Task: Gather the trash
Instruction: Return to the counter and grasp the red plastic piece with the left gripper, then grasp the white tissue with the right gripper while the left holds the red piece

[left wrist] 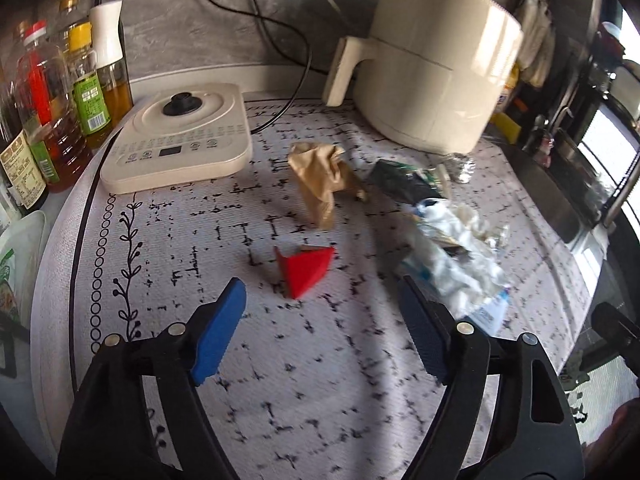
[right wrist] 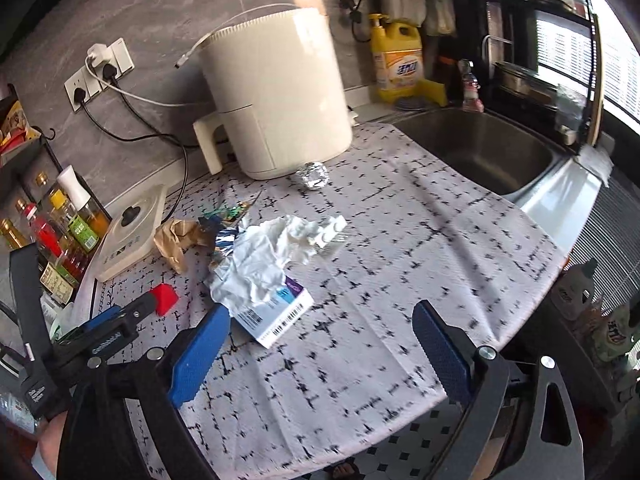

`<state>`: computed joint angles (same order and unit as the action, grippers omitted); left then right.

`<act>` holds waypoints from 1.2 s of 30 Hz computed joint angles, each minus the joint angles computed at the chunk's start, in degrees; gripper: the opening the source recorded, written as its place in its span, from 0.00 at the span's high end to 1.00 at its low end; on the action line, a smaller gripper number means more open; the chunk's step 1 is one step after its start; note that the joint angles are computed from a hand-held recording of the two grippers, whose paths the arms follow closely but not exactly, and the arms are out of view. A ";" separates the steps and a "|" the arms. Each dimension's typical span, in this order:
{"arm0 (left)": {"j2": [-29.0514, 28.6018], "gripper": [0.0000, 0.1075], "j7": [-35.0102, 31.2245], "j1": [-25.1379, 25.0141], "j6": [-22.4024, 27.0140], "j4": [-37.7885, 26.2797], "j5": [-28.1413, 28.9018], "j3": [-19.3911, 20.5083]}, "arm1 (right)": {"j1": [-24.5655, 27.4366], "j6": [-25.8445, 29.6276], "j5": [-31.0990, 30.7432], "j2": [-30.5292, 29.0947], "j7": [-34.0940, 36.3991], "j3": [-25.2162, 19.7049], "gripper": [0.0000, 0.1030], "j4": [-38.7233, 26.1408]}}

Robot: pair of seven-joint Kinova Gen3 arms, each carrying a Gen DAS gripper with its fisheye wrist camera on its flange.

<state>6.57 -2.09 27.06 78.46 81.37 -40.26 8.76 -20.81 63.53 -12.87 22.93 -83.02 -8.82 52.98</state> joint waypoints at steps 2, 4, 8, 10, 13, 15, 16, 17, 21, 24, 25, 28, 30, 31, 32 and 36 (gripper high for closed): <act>0.08 0.30 -1.49 -1.11 -0.71 0.24 1.29 -0.52 | -0.82 0.63 0.43 0.99 -0.67 0.09 0.14 -1.29; 0.30 0.31 -2.96 -2.22 -1.38 0.41 2.53 -1.04 | -1.68 1.28 0.90 2.14 -1.51 0.21 0.15 -2.72; 0.74 0.32 -5.27 -3.99 -2.42 0.76 4.34 -1.92 | -2.96 2.46 1.56 4.07 -2.46 0.24 0.16 -5.20; 0.80 0.35 -6.47 -5.12 -3.47 1.10 5.71 -2.43 | -3.80 3.61 1.98 5.44 -2.69 0.25 0.17 -7.07; 1.05 0.51 -8.50 -6.50 -4.32 1.08 7.55 -2.96 | -5.00 5.40 2.49 7.44 -2.88 0.31 0.18 -9.96; 1.19 0.73 -9.59 -7.27 -4.34 0.97 8.45 -3.33 | -5.79 6.37 2.76 8.67 -2.95 0.35 0.18 -11.75; 1.07 0.76 -9.57 -7.40 -4.47 1.09 8.44 -3.44 | -6.12 6.65 2.85 9.11 -2.91 0.37 0.19 -12.37; 0.69 0.77 -9.41 -7.70 -5.10 1.54 8.79 -3.60 | -6.45 6.95 2.99 9.54 -2.83 0.41 0.20 -13.01; 0.14 0.77 -7.84 -7.57 -4.68 2.21 7.25 -3.43 | -7.88 9.37 3.83 11.97 -3.24 0.98 0.26 -16.97; -0.39 0.77 -7.02 -7.65 -4.44 2.75 6.73 -3.16 | -8.80 10.76 4.50 13.71 -3.53 1.48 0.28 -19.36; -0.48 0.77 -6.88 -7.76 -4.46 2.88 6.68 -3.09 | -9.08 11.16 4.71 14.30 -3.59 1.62 0.29 -20.03; -0.87 0.77 -6.31 -7.92 -4.29 3.19 6.39 -2.84 | -9.90 13.49 5.49 16.33 -3.41 2.10 0.38 -22.63; -1.05 0.77 -5.84 -7.88 -3.99 3.14 6.04 -2.60 | -10.28 15.31 5.88 17.59 -3.15 2.41 0.52 -24.17; -1.13 0.77 -5.60 -7.80 -3.88 3.09 5.86 -2.46 | -10.00 14.98 5.67 17.36 -2.93 2.26 0.55 -23.64; -1.14 0.77 -5.46 -7.66 -3.65 2.92 5.62 -2.28 | -10.01 13.71 5.97 16.58 -2.85 2.47 0.60 -22.18; -0.45 0.77 -5.00 -6.86 -2.62 1.62 4.82 -1.80 | -9.32 13.32 6.28 15.64 -2.10 2.49 0.88 -21.11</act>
<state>6.12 -7.09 20.19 75.84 82.99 -35.45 6.96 -30.13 76.85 -6.59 38.57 -85.12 -6.33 31.87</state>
